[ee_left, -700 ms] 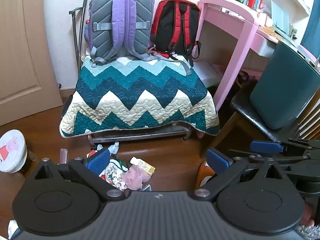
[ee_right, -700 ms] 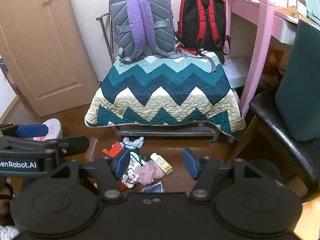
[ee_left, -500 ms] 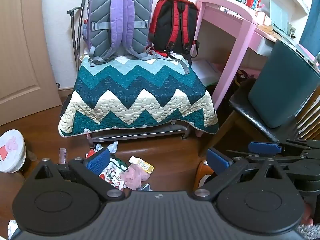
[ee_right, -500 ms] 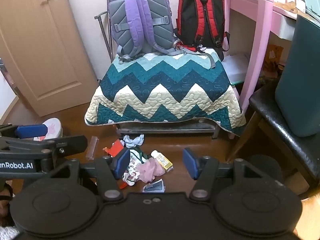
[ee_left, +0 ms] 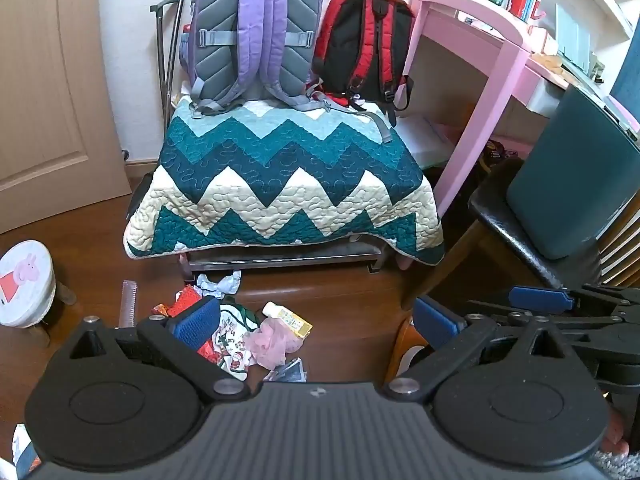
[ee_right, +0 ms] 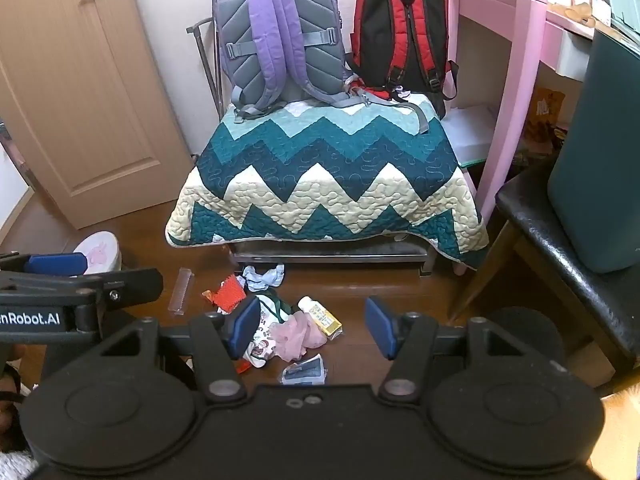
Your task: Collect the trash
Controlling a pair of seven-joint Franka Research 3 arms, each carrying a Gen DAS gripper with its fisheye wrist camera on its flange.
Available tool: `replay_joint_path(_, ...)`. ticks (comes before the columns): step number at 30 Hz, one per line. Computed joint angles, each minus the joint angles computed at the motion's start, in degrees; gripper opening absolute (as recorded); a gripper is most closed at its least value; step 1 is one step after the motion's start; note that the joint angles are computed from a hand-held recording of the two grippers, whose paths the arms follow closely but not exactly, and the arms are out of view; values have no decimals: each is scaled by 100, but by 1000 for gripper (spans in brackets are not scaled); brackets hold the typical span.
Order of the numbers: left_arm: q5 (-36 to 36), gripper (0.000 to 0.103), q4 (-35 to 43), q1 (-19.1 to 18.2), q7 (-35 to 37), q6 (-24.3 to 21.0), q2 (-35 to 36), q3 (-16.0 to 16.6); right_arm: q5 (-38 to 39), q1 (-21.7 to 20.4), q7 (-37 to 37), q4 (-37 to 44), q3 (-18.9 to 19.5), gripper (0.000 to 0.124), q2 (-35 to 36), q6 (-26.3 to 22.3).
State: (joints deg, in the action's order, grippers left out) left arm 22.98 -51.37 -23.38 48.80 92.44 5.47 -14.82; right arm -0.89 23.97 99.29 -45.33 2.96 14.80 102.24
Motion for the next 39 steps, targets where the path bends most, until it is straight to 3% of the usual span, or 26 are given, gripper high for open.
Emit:
replay_joint_path(10,-35,103,-93,56,-21,37,-71,2,-11,23,-1,240,-21,58,135,-119)
replay_joint_path(23,-65,103,-227,128,58,305,-139,-15,-452,78,28,-516,-2,58,-315,483)
replay_joint_path(39,-62,103,-385,154,15,412,-221,-34,-555,127,43,-482,40,58,-289,499)
